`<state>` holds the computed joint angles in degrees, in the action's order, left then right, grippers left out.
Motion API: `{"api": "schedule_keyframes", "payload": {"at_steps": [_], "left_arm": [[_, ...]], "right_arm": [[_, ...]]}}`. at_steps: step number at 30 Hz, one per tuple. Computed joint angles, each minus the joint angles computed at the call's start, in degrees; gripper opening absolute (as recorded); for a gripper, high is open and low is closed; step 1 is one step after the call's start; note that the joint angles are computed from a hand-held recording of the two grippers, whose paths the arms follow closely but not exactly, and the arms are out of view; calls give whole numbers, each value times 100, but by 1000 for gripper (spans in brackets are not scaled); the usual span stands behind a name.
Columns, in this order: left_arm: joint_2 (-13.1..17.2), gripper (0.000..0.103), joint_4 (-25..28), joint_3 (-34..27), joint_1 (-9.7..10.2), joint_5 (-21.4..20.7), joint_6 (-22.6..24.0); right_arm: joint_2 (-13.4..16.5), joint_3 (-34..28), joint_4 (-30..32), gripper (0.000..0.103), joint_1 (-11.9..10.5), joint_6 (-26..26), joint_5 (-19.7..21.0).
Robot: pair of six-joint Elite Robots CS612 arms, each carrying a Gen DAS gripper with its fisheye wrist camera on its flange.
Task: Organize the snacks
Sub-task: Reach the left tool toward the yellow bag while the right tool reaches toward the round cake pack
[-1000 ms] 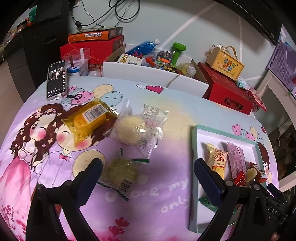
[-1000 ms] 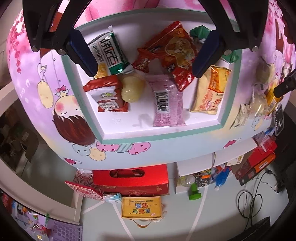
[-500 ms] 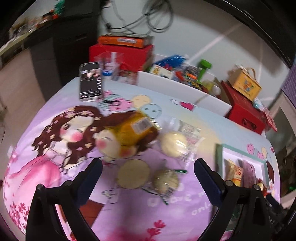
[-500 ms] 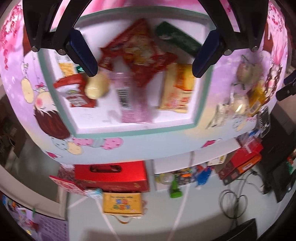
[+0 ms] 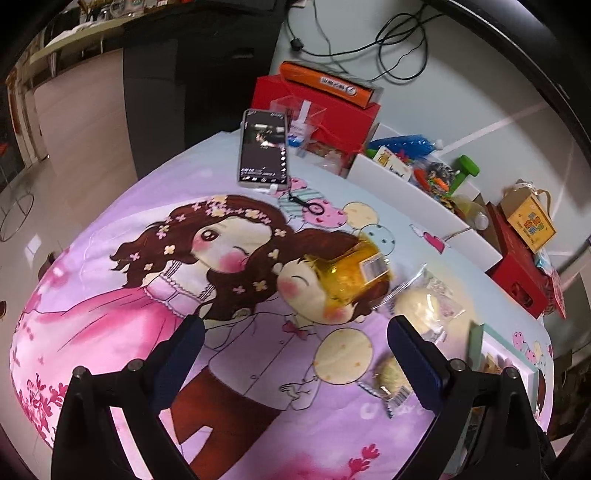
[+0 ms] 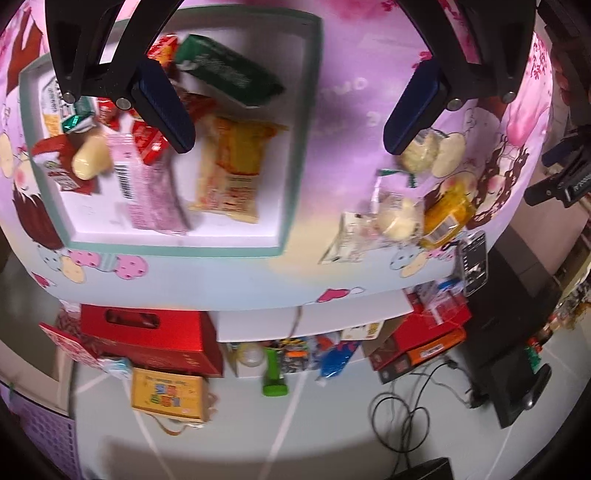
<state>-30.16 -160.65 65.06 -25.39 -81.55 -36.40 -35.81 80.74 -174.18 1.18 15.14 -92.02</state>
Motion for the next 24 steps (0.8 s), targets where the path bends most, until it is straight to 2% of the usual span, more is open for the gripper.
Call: {"api": "schedule_keyframes", "payload": {"at_steps": [13,24], "left_arm": [[230,99,702,-402,20,-340,382],[472,99,1330,-800,29,-507,650]], "right_arm": [[230,-386,278,103,132,-263,375],[468,-757,637,103,239,-531,488]]}}
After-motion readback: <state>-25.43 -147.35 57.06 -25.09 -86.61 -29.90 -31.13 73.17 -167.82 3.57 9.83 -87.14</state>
